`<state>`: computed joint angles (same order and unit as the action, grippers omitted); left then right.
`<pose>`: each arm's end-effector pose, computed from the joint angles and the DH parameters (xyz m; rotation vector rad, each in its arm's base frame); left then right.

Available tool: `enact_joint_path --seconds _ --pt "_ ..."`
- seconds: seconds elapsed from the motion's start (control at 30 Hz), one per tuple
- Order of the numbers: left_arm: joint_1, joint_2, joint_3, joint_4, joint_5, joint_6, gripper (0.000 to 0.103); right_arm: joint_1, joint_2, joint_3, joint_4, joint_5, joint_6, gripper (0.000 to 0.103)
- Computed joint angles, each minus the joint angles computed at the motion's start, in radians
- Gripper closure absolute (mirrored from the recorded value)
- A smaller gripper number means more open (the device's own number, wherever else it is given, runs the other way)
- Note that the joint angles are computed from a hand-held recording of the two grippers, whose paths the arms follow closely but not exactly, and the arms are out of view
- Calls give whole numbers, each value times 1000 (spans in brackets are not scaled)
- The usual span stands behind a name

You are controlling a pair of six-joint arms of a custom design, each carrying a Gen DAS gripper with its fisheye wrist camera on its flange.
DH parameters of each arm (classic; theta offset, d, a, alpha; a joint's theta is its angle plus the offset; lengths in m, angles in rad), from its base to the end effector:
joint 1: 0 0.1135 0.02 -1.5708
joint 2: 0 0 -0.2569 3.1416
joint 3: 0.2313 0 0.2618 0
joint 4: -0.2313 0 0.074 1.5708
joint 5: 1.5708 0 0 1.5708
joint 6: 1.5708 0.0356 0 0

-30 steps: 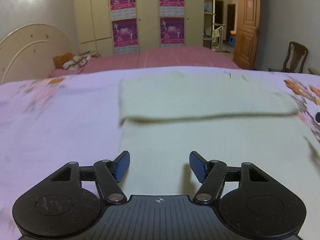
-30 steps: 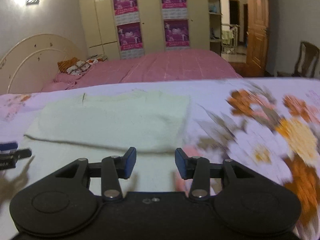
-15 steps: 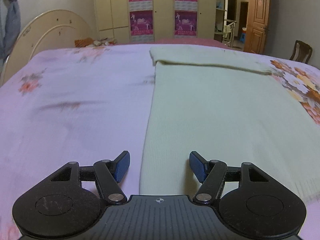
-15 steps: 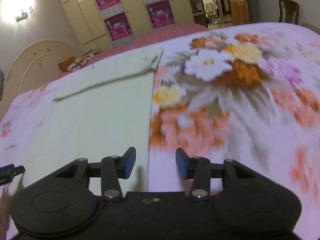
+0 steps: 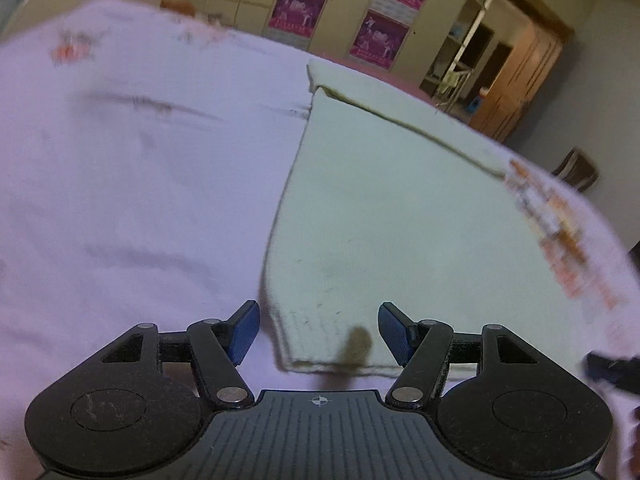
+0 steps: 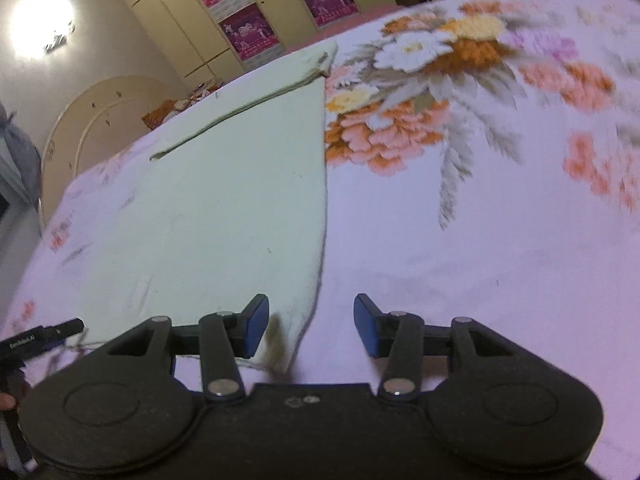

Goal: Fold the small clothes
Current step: 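Grasp the hem corners with both grippers and lift toward the collar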

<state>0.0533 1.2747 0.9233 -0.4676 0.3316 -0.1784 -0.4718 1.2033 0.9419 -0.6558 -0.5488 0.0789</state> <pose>0.2787 0.0033 0.2492 -0.1187 2.3766 -0.4551 0.2337 -0.0984 0.2625 0.4246 2.3302 0.4950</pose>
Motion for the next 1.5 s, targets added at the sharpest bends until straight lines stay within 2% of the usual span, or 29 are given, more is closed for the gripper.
enact_joint_path --seconds 0.17,0.4,0.47,0.53,0.63,0.67,0.73,0.77,0.8,0.87,0.9,0.97,1.07,1.1,1.2,1.23,1.3,1.4,1.5 --pt "55 75 26 19 129 -36 38 -47 45 3 3 -137 27 55" --pt "76 196 116 -12 222 43 38 -35 102 -4 51 -253 100 58" --pt "69 208 143 -53 222 92 38 -35 112 -2 58 -273 114 60" --pt "74 221 156 -68 242 123 38 -46 127 0 50 -304 109 67" --pt "100 236 159 -60 294 98 39 -65 150 -5 65 -341 134 71" --pt "105 242 161 -58 299 90 45 -68 153 -9 73 -345 147 73" --pt "78 249 184 -81 193 101 87 -64 156 -9 82 -342 164 81" --pt "62 256 201 -97 142 104 94 -60 153 -9 77 -332 156 87" --pt "56 264 213 -103 133 102 95 -44 152 -1 64 -304 136 98" --pt "35 258 215 -98 110 110 99 -24 134 -5 73 -274 122 98" --pt "27 244 203 -86 108 109 99 -19 120 -8 80 -271 127 98" --pt "49 208 162 -25 187 51 100 -21 92 -18 95 -270 134 98" --pt "103 127 59 134 315 -49 100 -40 23 -17 95 -298 123 98" --pt "110 122 47 151 312 -51 100 -50 12 -13 95 -307 114 98" --pt "61 199 99 32 137 74 100 -67 14 -15 106 -300 93 98" --pt "65 193 67 79 149 59 100 -55 50 1 75 -258 63 98" --pt "71 191 72 79 159 31 100 -27 111 19 30 -182 31 98" --pt "81 171 65 95 188 -2 100 -40 72 -23 82 -227 84 98" --pt "107 128 42 147 246 -62 100 -35 49 -3 81 -235 84 98"
